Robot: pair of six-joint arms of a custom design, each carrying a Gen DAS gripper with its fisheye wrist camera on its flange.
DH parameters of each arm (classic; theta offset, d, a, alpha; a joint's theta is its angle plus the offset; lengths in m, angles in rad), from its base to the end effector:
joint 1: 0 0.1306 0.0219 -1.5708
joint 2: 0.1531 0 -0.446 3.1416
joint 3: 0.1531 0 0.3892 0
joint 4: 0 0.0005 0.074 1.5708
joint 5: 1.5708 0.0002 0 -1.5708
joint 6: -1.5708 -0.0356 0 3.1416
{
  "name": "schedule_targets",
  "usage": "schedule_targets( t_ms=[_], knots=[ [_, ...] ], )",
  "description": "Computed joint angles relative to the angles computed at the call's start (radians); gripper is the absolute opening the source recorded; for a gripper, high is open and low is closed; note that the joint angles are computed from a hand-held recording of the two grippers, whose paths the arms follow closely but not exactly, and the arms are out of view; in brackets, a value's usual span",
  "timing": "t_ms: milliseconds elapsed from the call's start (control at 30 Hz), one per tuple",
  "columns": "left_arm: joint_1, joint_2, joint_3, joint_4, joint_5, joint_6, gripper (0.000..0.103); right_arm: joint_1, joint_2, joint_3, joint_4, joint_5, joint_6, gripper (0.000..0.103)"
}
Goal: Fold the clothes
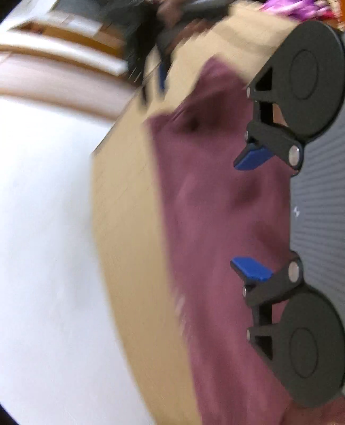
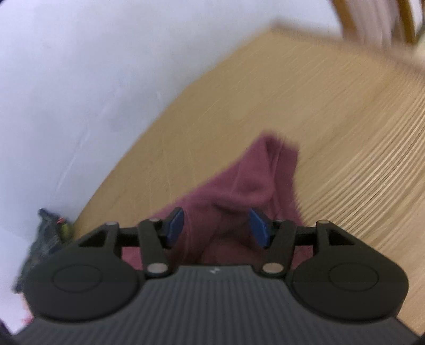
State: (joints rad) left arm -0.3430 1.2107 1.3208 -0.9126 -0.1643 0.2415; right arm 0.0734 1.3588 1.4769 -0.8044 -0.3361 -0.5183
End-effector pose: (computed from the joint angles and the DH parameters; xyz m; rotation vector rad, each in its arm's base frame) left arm 0.3717 -0.1271 0.5312 0.0413 2.3609 -0.0888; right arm 0.4632 0.0453 0.5533 0.3269 2.2817 0.6900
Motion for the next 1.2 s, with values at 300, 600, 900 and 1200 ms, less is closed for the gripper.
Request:
schedule_targets(
  t_ms=[300, 600, 900, 1200],
  knots=[
    [0.249, 0.084, -0.084, 0.016, -0.061, 0.039, 0.076, 0.267, 0.009, -0.109, 0.153, 0.101, 0.183, 0.056],
    [0.207, 0.098, -0.045, -0.02, -0.13, 0.078, 0.073, 0.3, 0.041, -0.103, 0.128, 0.171, 0.359, 0.055],
    [0.347, 0.072, 0.017, 0.0, -0.008, -0.085, 0.077, 0.414, -0.069, -0.109, 0.189, 0.236, 0.275, 0.062],
    [0.507, 0.141, -0.06, 0.07, 0.216, -0.373, 0.083, 0.715, 0.079, -0.026, 0.055, 0.457, 0.223, 0.064]
  ],
)
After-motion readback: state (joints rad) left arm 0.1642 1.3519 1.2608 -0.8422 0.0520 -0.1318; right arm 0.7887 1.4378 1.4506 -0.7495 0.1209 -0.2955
